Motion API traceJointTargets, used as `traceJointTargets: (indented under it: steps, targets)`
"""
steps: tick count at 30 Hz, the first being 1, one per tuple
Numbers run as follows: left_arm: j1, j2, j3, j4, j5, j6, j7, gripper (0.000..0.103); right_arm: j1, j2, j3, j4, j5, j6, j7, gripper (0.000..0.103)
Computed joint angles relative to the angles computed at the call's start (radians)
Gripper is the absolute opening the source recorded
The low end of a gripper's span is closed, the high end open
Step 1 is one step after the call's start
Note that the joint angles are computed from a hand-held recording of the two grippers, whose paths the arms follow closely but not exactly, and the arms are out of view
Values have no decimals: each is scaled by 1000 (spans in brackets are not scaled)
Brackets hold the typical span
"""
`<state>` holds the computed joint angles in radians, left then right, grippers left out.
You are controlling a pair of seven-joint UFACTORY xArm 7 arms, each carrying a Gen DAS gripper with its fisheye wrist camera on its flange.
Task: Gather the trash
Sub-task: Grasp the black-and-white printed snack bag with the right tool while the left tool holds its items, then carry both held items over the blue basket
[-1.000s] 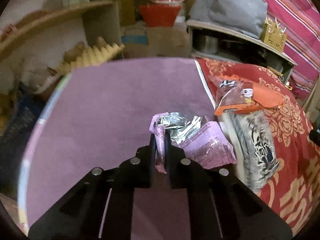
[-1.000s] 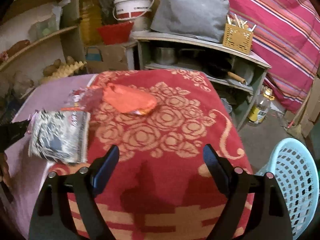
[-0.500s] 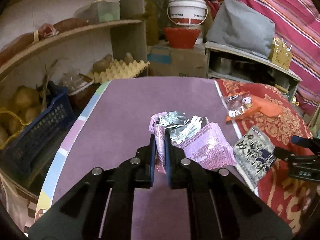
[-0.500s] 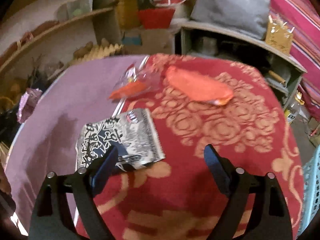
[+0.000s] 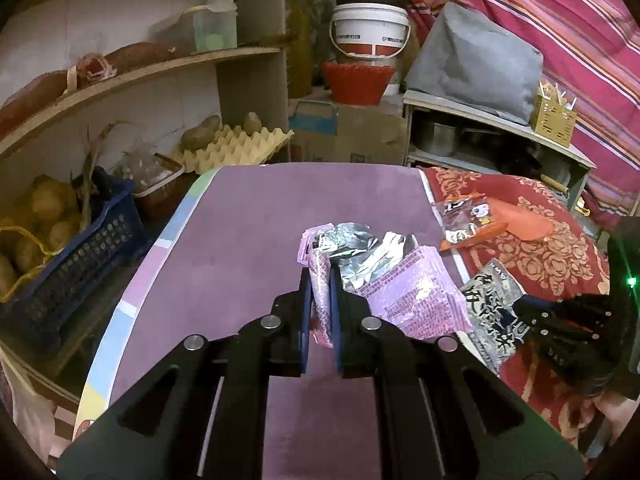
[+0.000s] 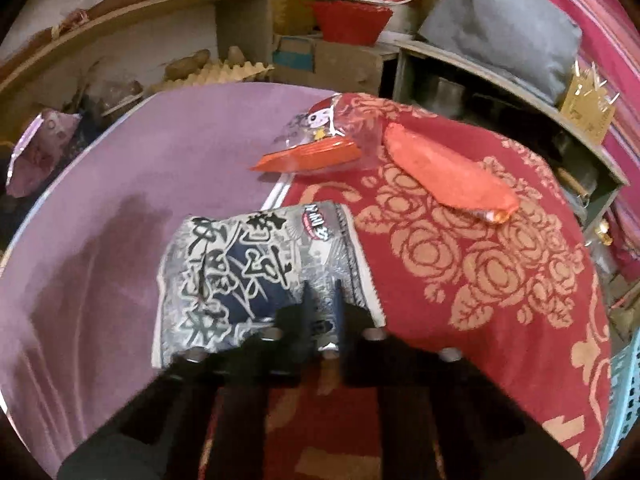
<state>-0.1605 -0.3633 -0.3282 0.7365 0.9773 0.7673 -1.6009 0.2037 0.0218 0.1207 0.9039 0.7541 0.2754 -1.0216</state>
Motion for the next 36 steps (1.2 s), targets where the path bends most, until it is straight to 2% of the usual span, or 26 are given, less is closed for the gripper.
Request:
traceJointTargets:
  steps: [6,9,10,12,14,15,16,24,26,27,28,29,30,31,34,36]
  targets:
    - [-18,23,-18,38,10,34,-6,7,-16,-60,-40,0,165,34,-134,0]
    - [-28,20,-17,36,18,25,-29,7,-33,-73,-74,16,168,127,-140,1]
    - [-31,23,-16,38,15,29,-30,7,-34,-70,-75,17,171,126,-134,4]
    - [-35,19,-16,38,13,39,-37,7,-38,-58,-70,26,109,149,-64,5]
    - [-40,14,-15,35,4,45,-37,7,-33,-55,-62,21,118,137,-65,43]
    - [-41,12,-14,33,-1,50,-33,7,-23,-57,-52,9,151,92,-84,80]
    - [-42,10,-12,29,-5,52,-29,7,-14,-58,-46,1,165,62,-95,82]
    - [-38,-20,1,-12,-36,43,25,7,-16,56,-11,56,-36,43,105,81]
    - [-28,-34,8,-25,-42,22,25,7,-25,54,10,54,-23,38,74,74]
    - [-22,-39,8,-29,-44,11,24,7,-24,50,17,46,-22,28,62,68]
    - [-16,-40,8,-31,-47,3,25,7,-28,47,24,45,0,34,35,56]
    - [-10,-38,4,-29,-47,0,25,7,-28,41,27,41,17,37,19,50]
    - [-4,-36,-1,-27,-45,0,23,7,-25,36,29,33,25,24,10,39]
    - [0,-33,-6,-25,-42,1,18,7,-26,32,29,34,45,37,-11,20]
    - [3,-26,-19,-12,-37,4,10,7,-23,18,24,28,102,41,-59,7]
    - [2,-19,-26,1,-32,17,6,7,-18,0,19,15,156,21,-106,5]
